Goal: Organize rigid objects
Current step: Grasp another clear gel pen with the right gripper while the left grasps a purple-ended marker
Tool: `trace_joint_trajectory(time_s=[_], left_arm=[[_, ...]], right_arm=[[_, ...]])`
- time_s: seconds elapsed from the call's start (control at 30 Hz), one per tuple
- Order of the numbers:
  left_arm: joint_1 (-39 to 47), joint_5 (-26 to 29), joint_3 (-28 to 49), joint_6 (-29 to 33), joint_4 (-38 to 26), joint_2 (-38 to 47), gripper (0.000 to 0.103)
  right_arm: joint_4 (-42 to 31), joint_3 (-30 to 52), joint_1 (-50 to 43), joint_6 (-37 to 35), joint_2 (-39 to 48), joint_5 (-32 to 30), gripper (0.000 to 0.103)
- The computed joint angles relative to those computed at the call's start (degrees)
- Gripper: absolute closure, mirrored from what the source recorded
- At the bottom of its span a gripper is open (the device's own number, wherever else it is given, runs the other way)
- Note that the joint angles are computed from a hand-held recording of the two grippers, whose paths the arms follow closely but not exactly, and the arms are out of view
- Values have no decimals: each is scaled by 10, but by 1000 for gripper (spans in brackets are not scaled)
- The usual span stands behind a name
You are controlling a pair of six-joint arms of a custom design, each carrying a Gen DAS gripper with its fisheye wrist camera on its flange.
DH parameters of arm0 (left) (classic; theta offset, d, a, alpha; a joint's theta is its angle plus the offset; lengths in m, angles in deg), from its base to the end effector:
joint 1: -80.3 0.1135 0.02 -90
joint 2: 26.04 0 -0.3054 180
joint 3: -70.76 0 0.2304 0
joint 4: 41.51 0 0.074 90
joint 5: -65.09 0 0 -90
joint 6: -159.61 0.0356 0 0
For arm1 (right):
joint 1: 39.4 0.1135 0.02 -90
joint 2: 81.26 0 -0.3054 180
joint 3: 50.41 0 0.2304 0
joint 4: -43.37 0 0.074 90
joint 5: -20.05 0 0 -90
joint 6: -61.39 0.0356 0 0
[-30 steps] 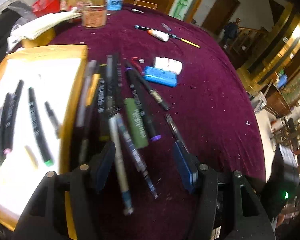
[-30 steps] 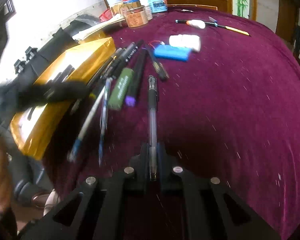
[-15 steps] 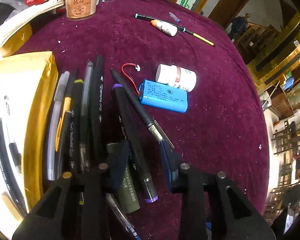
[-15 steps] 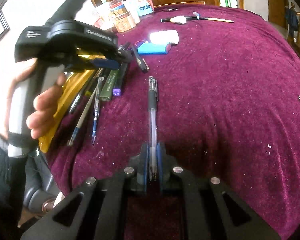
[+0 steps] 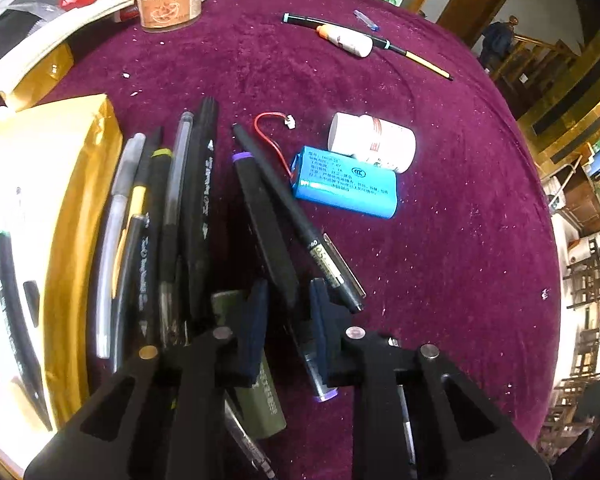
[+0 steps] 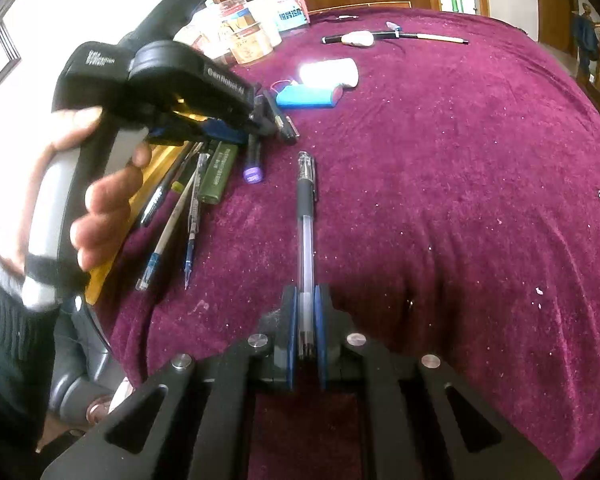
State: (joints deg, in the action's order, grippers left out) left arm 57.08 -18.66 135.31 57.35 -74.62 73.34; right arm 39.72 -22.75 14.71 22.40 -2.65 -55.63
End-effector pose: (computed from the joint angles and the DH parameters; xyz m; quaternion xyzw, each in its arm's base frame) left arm 0.2742 -0.1218 0.1818 0.1040 0.9746 -0.1092 0.1657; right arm 0.1054 0.1307 0.1455 0.0123 0.9459 0.1673 0.2777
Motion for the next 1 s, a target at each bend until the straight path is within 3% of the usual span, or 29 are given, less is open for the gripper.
trace_joint_trajectory(time_s=[0.07, 0.23, 0.47, 0.6, 0.67, 0.73, 0.83, 1.0], left_arm=[[-8, -3, -23, 7, 10, -19, 87], [-5, 49, -75, 30, 10, -69, 90], [-15, 56, -159, 53, -2, -167, 90], [-29, 50, -177, 48, 12, -169, 90], [-36, 48, -179, 39, 13, -167, 90], [-53, 43, -179, 39, 16, -166, 90], [-82, 12, -187, 29, 32, -168, 90], [-163, -86, -208, 13, 81, -166, 89]], right_arm=[[-6, 6, 0, -4, 4, 2, 95], [18, -4, -20, -11, 5, -10, 93], [30, 15, -36, -28, 37, -6, 84], [57, 25, -37, -40, 73, 12, 84], [35, 39, -23, -37, 80, 31, 84], [3, 50, -10, -29, 80, 49, 92], [-20, 40, 4, -13, 54, 52, 95], [-48, 39, 31, 20, 45, 78, 95]])
